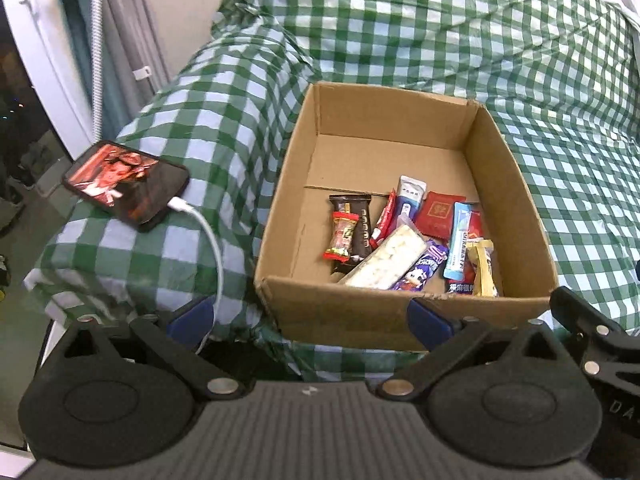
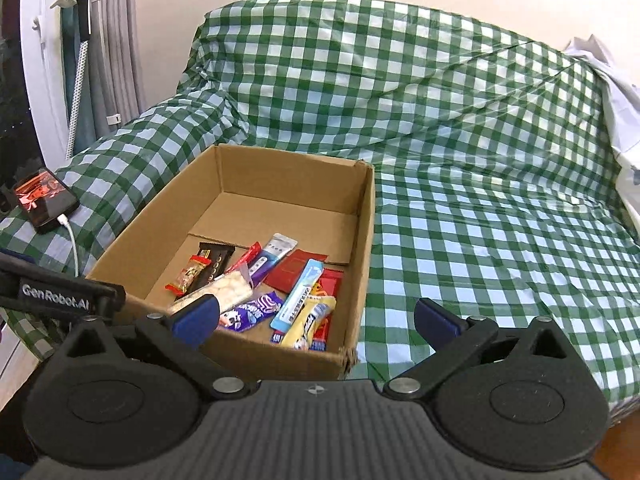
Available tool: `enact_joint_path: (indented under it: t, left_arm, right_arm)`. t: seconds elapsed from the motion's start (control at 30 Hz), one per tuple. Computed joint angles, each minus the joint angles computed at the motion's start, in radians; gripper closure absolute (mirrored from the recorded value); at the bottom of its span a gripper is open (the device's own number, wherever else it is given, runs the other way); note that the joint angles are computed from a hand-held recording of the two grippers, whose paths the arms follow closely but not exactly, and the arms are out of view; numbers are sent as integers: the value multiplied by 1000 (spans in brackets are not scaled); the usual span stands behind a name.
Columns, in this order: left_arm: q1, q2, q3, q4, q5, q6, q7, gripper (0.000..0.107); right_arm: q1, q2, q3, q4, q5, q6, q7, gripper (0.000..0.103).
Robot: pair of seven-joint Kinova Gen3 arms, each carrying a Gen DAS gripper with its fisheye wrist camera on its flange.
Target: Organize snacks
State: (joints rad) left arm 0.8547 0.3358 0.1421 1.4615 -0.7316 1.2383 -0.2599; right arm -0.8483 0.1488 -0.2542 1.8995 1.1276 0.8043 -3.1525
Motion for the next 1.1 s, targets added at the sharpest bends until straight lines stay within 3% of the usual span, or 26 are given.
enact_joint_path:
  t: [0.27, 0.4, 1.1]
  left_arm:
    - [78, 12, 9, -4, -51, 131, 71, 5]
    - [106, 4, 24, 13, -91, 146, 100, 5]
    - [115, -16, 50, 13, -73, 149, 97, 5]
  right_arm:
    - [-44, -37, -43, 53, 84, 65, -90, 0]
    - [-49, -57, -66, 72, 98, 92, -107, 0]
    - [-64, -86, -115, 103, 114, 140, -121, 0]
